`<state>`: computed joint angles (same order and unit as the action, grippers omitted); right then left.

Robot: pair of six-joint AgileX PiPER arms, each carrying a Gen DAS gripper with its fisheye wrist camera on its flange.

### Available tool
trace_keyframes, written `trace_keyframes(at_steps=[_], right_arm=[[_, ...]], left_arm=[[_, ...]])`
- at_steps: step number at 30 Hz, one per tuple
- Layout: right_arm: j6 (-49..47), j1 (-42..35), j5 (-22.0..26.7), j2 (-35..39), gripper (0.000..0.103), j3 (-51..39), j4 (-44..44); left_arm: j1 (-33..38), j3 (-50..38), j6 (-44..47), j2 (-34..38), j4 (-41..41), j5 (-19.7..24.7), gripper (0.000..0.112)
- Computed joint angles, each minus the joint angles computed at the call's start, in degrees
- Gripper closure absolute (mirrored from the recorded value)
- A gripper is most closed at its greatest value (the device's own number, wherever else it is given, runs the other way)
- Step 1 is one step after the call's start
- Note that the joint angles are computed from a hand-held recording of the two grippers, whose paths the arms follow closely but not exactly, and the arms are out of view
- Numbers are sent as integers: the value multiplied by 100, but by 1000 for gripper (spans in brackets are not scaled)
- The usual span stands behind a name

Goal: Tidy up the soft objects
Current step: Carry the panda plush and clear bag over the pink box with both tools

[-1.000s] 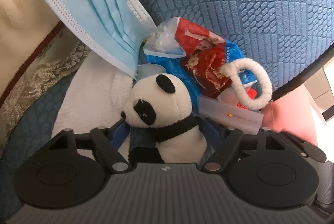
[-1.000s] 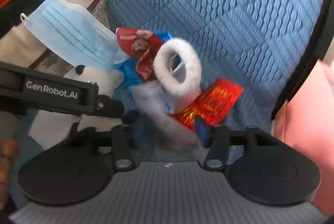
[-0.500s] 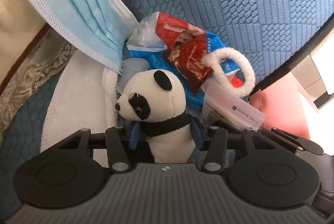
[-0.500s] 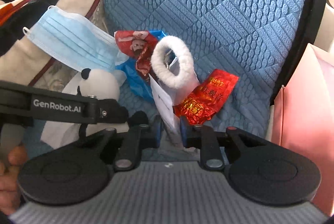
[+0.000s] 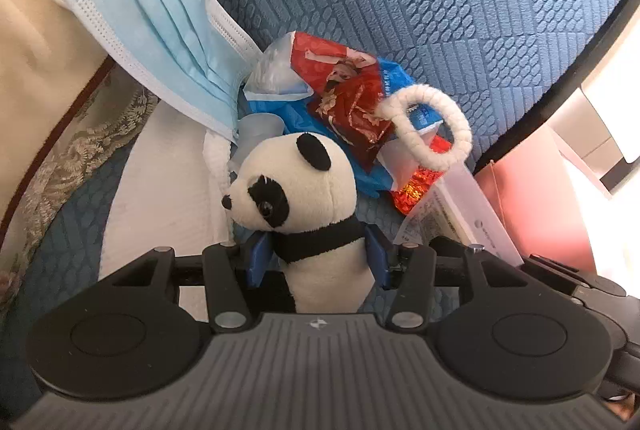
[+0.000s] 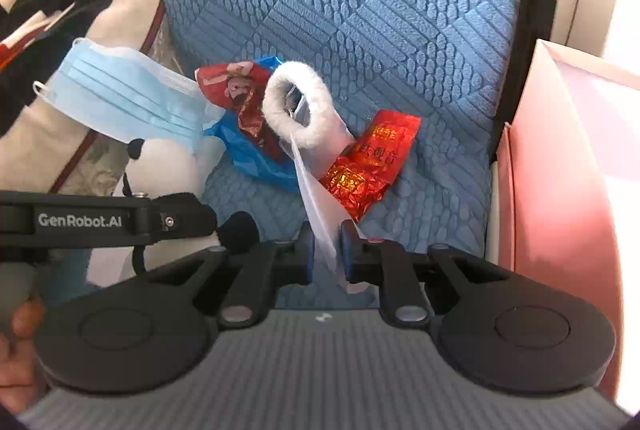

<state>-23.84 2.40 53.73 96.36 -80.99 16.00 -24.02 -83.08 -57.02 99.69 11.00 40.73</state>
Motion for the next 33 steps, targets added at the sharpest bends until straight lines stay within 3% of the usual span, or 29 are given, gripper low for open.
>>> trace_keyframes(at_steps=[19, 33], right_arm=[[282, -331, 105, -1297, 91, 820, 188], [206, -615, 525, -2232, 91, 1104, 184]], left_arm=[[-696, 584, -552, -764, 793, 218, 56], [-1345, 746, -1142, -1244, 1135, 406, 57]])
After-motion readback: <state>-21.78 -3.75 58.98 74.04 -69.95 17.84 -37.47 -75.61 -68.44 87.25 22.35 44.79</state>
